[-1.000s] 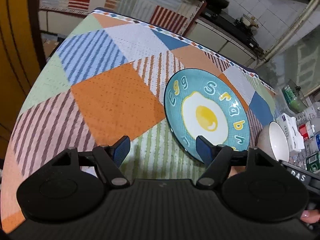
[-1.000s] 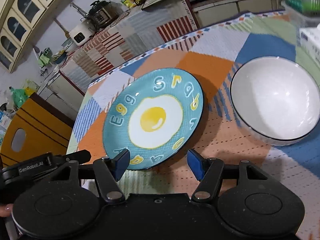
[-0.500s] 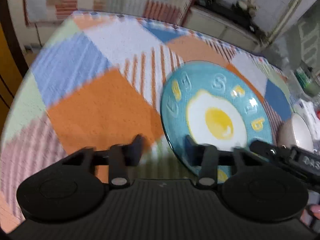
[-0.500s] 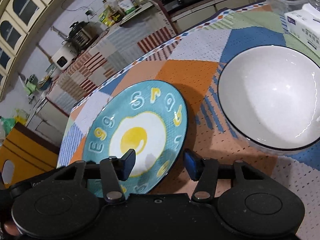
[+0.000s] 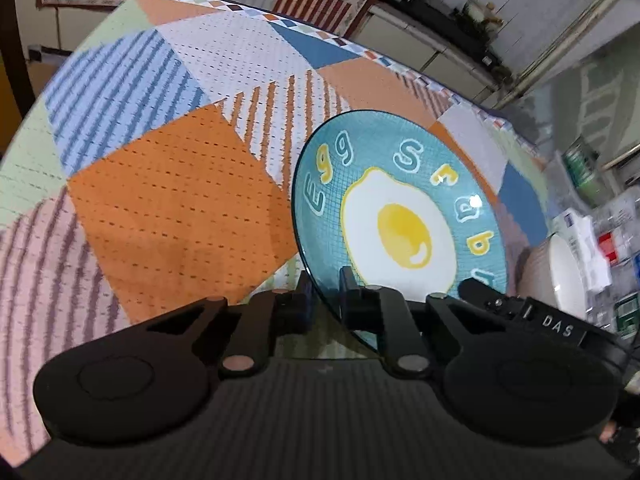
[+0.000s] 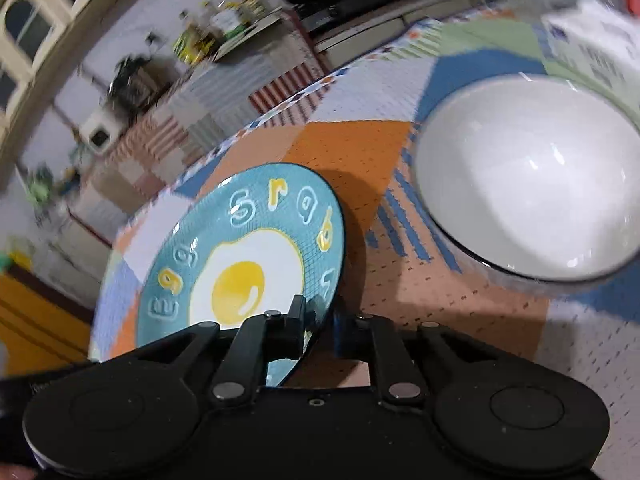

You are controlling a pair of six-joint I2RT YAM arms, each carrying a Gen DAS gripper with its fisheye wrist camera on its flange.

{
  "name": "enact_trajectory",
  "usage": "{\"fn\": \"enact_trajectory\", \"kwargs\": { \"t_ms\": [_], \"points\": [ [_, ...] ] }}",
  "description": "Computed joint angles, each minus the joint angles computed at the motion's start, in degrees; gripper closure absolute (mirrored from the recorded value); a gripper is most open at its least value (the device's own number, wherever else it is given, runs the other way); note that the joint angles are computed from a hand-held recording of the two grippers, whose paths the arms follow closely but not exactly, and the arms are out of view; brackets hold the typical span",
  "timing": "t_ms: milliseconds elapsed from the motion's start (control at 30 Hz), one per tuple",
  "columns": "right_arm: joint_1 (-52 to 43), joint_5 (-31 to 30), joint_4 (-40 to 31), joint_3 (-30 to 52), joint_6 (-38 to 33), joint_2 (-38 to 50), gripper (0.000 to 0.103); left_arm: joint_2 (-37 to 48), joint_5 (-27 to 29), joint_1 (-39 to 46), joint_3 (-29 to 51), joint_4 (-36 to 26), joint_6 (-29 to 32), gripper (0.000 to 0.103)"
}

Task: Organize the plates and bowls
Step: 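Lift the blue egg plate and lower it onto the rabbit plate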

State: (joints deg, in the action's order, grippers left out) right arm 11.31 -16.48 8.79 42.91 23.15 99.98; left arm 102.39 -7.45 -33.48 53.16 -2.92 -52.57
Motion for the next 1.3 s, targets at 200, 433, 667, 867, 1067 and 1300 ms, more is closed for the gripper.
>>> {"fn": "enact_trajectory", "kwargs": {
  "t_ms": [200, 433, 667, 867, 1067, 1300],
  "points": [
    [-3.62, -8.72, -5.62, 0.4, -3.28, -4.89, 0.085, -8.53, -5.76, -5.07, 3.21, -13.73, 3.01, 0.089],
    [-7.59, -14.28, -16.25, -3.85, -10.27, -21.32, 0.084, -18.23, -12.8, -14.23, 6.72, -27.23, -0.71, 0.089],
    [-17.11, -21.45, -38.28, -3.39, -20.5, -39.26, 0.083, -21.98, -17.79, -25.75, 13.32, -39.38, -9.96, 0.088],
    [-25.77, -25.64, -55.15, -0.99, -32.48, -47.48, 0.082, -20.48, -23.14, -36.25, 19.3, -47.7, -18.15, 0.088],
    [-39.11, -31.73, -69.25, -0.84, -48.47, -50.9, 0.081, -17.66, -25.94, -43.84, 22.04, -50.59, -24.03, 0.087],
    [-49.89, -32.5, -80.03, -1.53, -63.88, -49.2, 0.081, -14.1, -25.68, -47.82, 22.57, -50.0, -27.6, 0.087]
  ]
}}
